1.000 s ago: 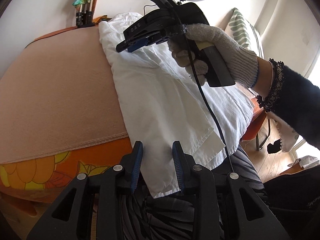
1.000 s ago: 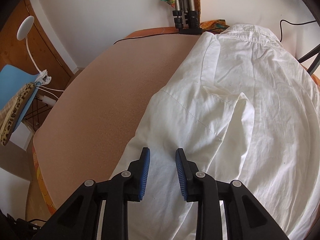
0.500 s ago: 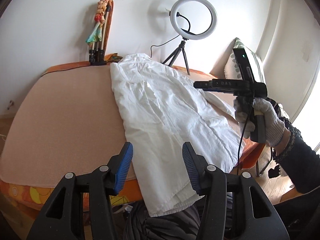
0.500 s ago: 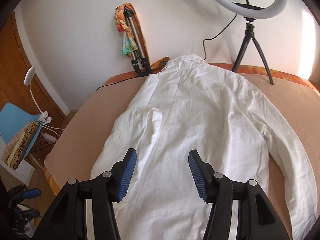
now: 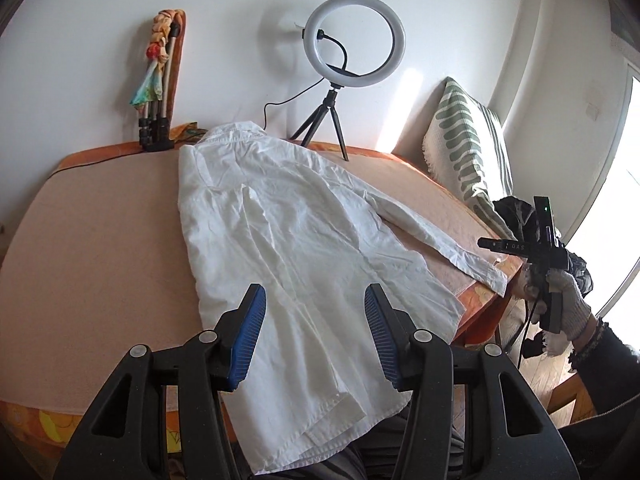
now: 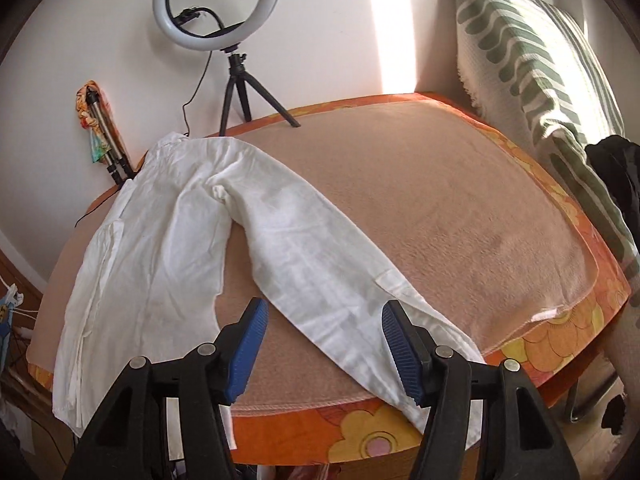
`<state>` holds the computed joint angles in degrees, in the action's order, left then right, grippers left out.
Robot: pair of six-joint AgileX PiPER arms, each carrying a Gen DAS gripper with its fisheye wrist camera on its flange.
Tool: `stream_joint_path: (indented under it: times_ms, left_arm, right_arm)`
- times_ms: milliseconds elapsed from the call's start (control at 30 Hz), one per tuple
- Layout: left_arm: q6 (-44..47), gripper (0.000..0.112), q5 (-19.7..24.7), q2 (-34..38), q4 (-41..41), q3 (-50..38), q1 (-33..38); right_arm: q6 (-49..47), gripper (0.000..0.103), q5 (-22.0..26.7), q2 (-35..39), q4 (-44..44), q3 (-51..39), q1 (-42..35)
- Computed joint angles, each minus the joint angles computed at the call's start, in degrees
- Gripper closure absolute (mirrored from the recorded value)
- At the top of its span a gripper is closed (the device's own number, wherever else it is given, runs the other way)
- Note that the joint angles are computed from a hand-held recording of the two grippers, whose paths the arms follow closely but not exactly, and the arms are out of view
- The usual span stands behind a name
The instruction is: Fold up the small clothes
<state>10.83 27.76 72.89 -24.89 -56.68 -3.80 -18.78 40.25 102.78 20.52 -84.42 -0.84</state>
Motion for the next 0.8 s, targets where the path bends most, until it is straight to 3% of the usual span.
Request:
stream_joint_path:
  times_ms: [167, 267, 433, 500, 567, 600, 667, 733, 800]
  left_arm:
    - [-1.14, 0.062, -1.06, 2.46, -0.11, -1.20, -2.49]
    - [-1.99, 0.062, -1.52, 4.22, 0.05, -2.21, -3.51]
    - [-1.63, 0.062, -1.28, 6.71, -0.50, -4.33, -4.65]
    - [-1.62, 0.062, -1.25, 7.51, -0.40, -5.26, -5.05]
    - [-1.65, 0.062, -1.27, 8.23, -0.37, -5.99, -5.37]
    - [-1.33, 0.062, -1.24, 8.52, -0.66, -6.26, -5.40]
    - [-1.46, 0.062, -1.19, 9.11, -0.55, -6.76, -5.51]
    - [-0.44, 0.062, -0.85, 9.47, -1.69, -7.06, -5.24]
    - [-0.07, 0.062, -0.36, 10.18, -2.21, -7.69, -5.01]
  right_arm:
    - [-0.14, 0.039, 1.67, 1.52, -0.24, 0.11, -7.63]
    - [-1.58, 0.025, 1.96, 1.96, 0.88, 1.02, -10.98]
    - [-5.53, 0.026, 5.03, 3.71, 4.90, 0.67, -14.59]
    - [-7.58, 0.033, 6.33, 3.99, 6.41, 0.88, -15.71]
    - [-8.73, 0.052, 8.33, 4.67, 7.17, 0.27, -16.18]
    - [-8.98, 0.056, 9.05, 5.01, 7.01, 0.03, -16.16]
    - [-9.66, 0.072, 10.04, 5.33, 7.00, -0.05, -15.89]
    - [-9.22, 0.088, 9.14, 4.51, 6.88, 0.91, -15.68]
    - [-10.10, 0.094, 8.84, 3.34, 9.69, 1.76, -16.08]
